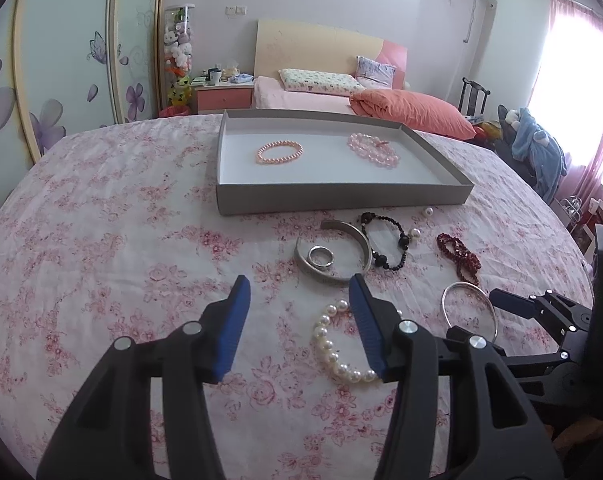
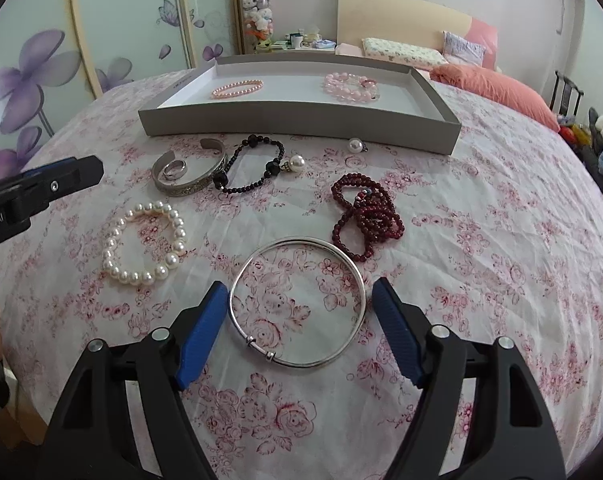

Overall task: Organize jewelry
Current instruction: 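Move the right tool over the silver bangle while the left tool grasps the white pearl bracelet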

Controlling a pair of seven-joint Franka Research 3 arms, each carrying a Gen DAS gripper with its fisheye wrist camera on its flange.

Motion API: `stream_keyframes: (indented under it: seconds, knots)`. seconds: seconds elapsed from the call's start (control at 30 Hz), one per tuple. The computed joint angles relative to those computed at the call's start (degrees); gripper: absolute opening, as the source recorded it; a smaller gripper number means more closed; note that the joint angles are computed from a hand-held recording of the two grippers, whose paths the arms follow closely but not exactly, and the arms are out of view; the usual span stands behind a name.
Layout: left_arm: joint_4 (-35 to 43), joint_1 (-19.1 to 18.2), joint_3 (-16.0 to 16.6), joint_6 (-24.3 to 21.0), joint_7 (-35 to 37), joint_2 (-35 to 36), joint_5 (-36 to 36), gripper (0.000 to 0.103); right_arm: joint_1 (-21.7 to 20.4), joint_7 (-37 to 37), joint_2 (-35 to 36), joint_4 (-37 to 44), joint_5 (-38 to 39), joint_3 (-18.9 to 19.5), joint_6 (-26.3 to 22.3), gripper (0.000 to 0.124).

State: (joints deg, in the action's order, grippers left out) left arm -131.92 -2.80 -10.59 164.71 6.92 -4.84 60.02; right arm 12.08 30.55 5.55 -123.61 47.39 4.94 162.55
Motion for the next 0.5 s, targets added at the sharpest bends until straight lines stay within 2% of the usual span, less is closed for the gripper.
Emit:
stream_keyframes:
  seconds: [0.2, 0.5]
  knots:
    - [0.6, -0.9, 0.1, 1.4, 4.2, 1.4, -3.4, 0.058, -0.6, 0.3, -0.3, -0.4, 0.0, -0.6, 0.4, 0.070]
    - [1.6, -3.2, 0.3, -2.0, 14.6, 4.0, -12.7, 0.057, -2.5, 5.4, 0.9, 0.6, -3.1, -1.5, 1.6, 0.070]
